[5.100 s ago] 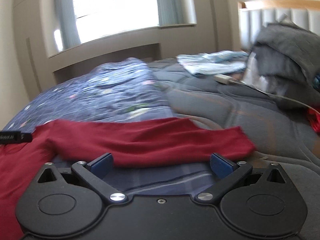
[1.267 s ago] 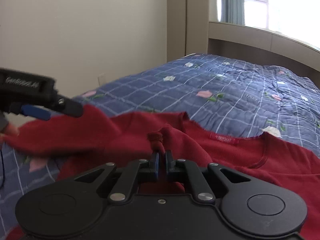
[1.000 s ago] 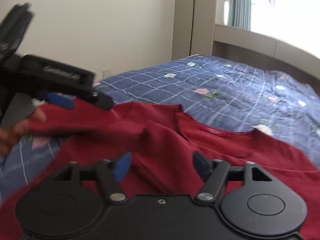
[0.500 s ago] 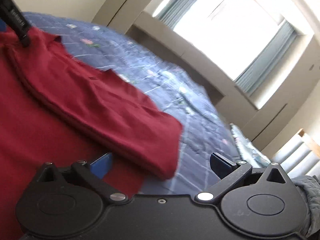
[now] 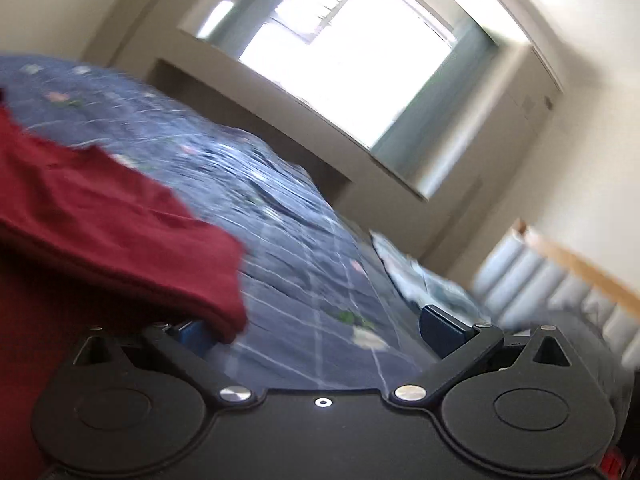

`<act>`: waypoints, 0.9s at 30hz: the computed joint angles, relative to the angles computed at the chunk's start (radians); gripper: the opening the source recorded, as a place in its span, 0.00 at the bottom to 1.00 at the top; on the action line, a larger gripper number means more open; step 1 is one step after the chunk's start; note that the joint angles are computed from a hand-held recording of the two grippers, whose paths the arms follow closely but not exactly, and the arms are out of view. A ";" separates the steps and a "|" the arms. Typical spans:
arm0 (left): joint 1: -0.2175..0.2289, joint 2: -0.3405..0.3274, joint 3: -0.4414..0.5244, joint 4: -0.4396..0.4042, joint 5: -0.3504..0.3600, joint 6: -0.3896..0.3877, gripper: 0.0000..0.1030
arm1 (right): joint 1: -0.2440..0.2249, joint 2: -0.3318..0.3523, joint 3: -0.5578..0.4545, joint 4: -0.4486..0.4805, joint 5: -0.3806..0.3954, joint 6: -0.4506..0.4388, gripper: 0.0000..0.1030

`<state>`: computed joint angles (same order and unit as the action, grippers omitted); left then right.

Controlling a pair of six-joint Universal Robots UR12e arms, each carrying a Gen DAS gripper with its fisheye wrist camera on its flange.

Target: Fold small clothes

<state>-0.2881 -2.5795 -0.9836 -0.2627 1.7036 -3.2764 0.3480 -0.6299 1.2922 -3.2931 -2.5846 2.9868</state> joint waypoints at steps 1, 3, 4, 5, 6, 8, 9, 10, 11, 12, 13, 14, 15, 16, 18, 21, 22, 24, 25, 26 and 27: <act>0.000 -0.002 0.002 0.002 0.000 0.000 1.00 | -0.008 -0.025 0.029 0.049 0.024 0.081 0.99; -0.001 -0.002 0.002 0.002 0.004 0.004 1.00 | -0.017 -0.056 0.063 0.121 0.063 0.161 0.99; -0.002 -0.002 0.002 0.002 0.007 0.006 1.00 | -0.017 -0.057 0.066 0.125 0.066 0.155 0.99; -0.003 -0.002 0.002 0.003 0.009 0.008 1.00 | -0.015 -0.056 0.067 0.122 0.064 0.141 0.99; -0.003 -0.003 0.003 0.002 0.009 0.008 1.00 | -0.015 -0.056 0.067 0.126 0.065 0.130 0.99; -0.003 -0.004 0.004 0.001 0.010 0.008 1.00 | -0.012 -0.061 0.075 0.133 0.081 0.127 0.99; -0.003 -0.004 0.005 0.001 0.010 0.009 1.00 | -0.009 -0.070 0.084 0.146 0.088 0.135 0.99; -0.003 -0.004 0.005 0.000 0.010 0.009 1.00 | -0.006 -0.079 0.094 0.150 0.097 0.135 0.99; -0.003 -0.004 0.005 0.001 0.011 0.009 1.00 | -0.002 -0.089 0.108 0.138 0.105 0.127 0.99; -0.003 -0.004 0.004 0.002 0.011 0.009 1.00 | 0.003 -0.099 0.122 0.123 0.116 0.116 0.99; -0.003 -0.004 0.004 0.006 0.011 0.009 1.00 | 0.010 -0.106 0.129 0.118 0.119 0.106 0.99; -0.003 -0.004 0.002 0.010 0.012 0.010 1.00 | 0.015 -0.109 0.134 0.100 0.120 0.082 0.99; -0.003 -0.004 0.002 0.013 0.012 0.011 1.00 | 0.022 -0.109 0.132 0.087 0.113 0.057 0.99; -0.003 -0.004 0.000 0.015 0.014 0.011 1.00 | 0.027 -0.104 0.126 0.066 0.104 0.029 0.99; -0.004 -0.004 -0.001 0.019 0.017 0.013 1.00 | 0.028 -0.091 0.108 0.019 0.114 -0.019 0.99; -0.005 -0.004 -0.003 0.022 0.021 0.015 1.00 | 0.020 -0.064 0.059 0.025 0.120 -0.022 0.99; -0.005 -0.004 -0.003 0.022 0.020 0.015 1.00 | 0.016 -0.056 0.043 0.036 0.125 -0.006 0.99; -0.006 -0.005 -0.002 0.022 0.022 0.015 1.00 | 0.010 -0.047 0.023 0.089 0.130 0.028 0.99; -0.006 -0.005 -0.002 0.022 0.022 0.016 1.00 | 0.009 -0.039 0.014 0.105 0.122 0.028 0.99; -0.005 -0.004 -0.002 0.022 0.021 0.016 1.00 | 0.008 -0.033 0.008 0.128 0.112 0.027 0.99; -0.005 -0.004 -0.002 0.022 0.021 0.016 1.00 | 0.007 -0.030 0.006 0.149 0.111 0.031 0.99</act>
<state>-0.2935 -2.5839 -0.9860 -0.2406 1.7246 -3.2607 0.3552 -0.6603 1.2986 -3.1439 -2.4740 3.0175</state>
